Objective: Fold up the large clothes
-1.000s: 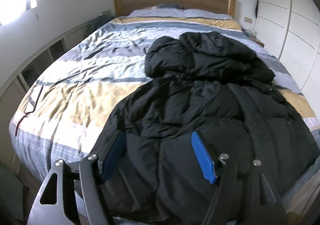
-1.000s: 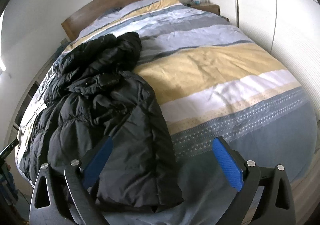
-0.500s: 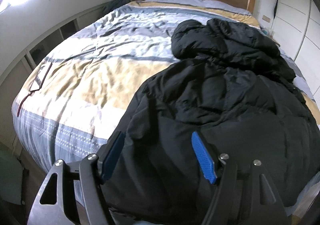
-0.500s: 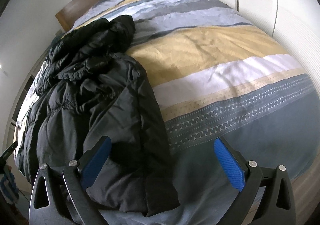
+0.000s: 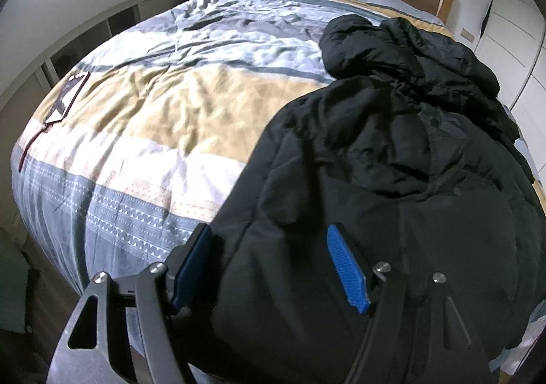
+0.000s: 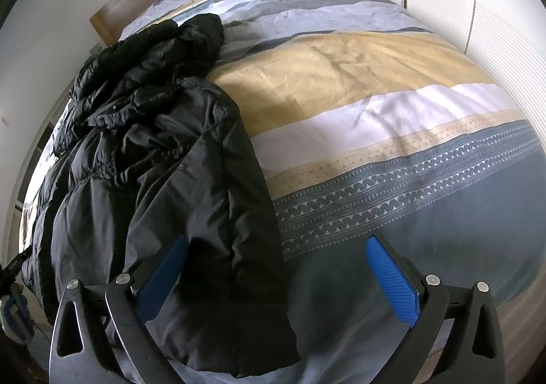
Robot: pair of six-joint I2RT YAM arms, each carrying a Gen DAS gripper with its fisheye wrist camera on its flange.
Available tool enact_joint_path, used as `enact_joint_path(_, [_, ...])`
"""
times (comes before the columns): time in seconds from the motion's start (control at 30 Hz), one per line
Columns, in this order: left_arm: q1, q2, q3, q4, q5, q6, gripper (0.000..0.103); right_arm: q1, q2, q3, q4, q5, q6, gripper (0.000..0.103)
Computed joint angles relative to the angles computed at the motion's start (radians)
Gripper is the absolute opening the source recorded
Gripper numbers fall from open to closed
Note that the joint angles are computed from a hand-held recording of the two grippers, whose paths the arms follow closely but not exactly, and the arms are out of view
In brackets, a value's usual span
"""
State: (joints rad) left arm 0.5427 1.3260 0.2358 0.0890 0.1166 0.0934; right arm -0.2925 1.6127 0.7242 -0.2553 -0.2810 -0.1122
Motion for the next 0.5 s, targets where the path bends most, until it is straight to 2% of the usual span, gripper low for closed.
enact_joint_path(0.23, [0.184, 0.146, 0.033, 0.037, 0.171, 0.100, 0.069, -0.005, 0.020, 0.004, 0.006, -0.007, -0.002, 0.102])
enact_joint_path(0.33, [0.277, 0.261, 0.088, -0.001, 0.309, 0.144, 0.069, -0.006, 0.029, 0.006, 0.007, -0.012, -0.004, 0.102])
enact_joint_path(0.5, [0.398, 0.407, 0.164, -0.077, 0.466, 0.220, 0.071, -0.023, 0.063, 0.029, -0.022, -0.047, -0.025, 0.102])
